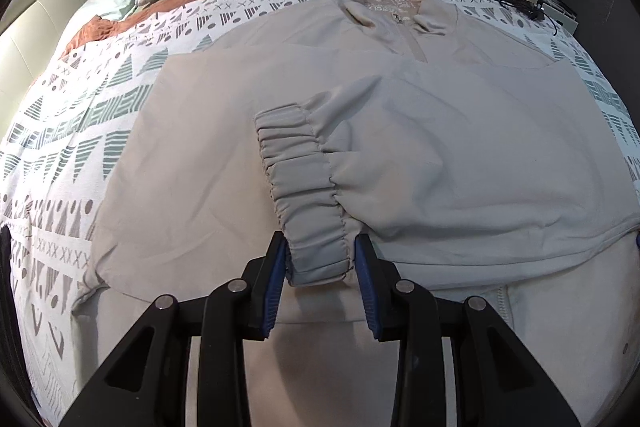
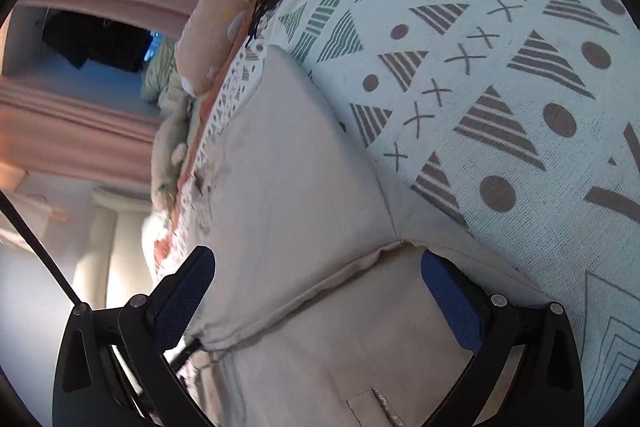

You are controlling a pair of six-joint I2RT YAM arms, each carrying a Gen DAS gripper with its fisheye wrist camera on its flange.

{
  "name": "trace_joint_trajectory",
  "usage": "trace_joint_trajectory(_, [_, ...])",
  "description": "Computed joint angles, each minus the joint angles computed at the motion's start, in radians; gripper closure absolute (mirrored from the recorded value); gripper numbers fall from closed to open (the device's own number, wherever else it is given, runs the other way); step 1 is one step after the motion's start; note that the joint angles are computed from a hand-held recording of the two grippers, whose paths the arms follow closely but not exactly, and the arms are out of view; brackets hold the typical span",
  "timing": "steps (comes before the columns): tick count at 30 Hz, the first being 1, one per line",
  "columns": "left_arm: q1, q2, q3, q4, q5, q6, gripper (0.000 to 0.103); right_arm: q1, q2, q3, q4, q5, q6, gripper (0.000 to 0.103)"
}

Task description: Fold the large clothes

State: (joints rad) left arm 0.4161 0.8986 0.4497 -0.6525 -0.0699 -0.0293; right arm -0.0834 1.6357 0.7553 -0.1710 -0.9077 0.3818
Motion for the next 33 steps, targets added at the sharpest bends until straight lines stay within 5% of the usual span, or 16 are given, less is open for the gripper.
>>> trace_joint_trajectory(8, [0.073, 0.071, -0.059, 0.136, 0.086, 0.028, 0.067, 0.015, -0.001, -0.034, 0.053, 0.035, -0.001, 0.000])
trace_joint_trajectory(14, [0.153, 0.115, -0.038, 0.129, 0.184, 0.068, 0.062, 0.046, -0.024, -0.010, 0.018, 0.061, -0.005, 0.000])
trace_joint_trajectory(17, [0.192, 0.080, -0.042, 0.111, 0.213, 0.092, 0.034, 0.027, -0.019, -0.009, 0.043, 0.058, 0.014, 0.000])
trace_joint_trajectory(18, [0.213, 0.065, -0.044, 0.105, 0.227, 0.104, 0.017, 0.019, -0.019, -0.012, 0.049, 0.057, 0.014, 0.001])
trace_joint_trajectory(28, [0.501, -0.041, 0.018, -0.074, 0.420, 0.295, 0.015, 0.062, -0.175, -0.092, 0.035, 0.137, 0.035, 0.001])
trace_joint_trajectory(33, [0.713, -0.119, 0.076, -0.252, 0.581, 0.506, 0.015, 0.082, -0.363, -0.138, -0.037, 0.227, 0.003, 0.001])
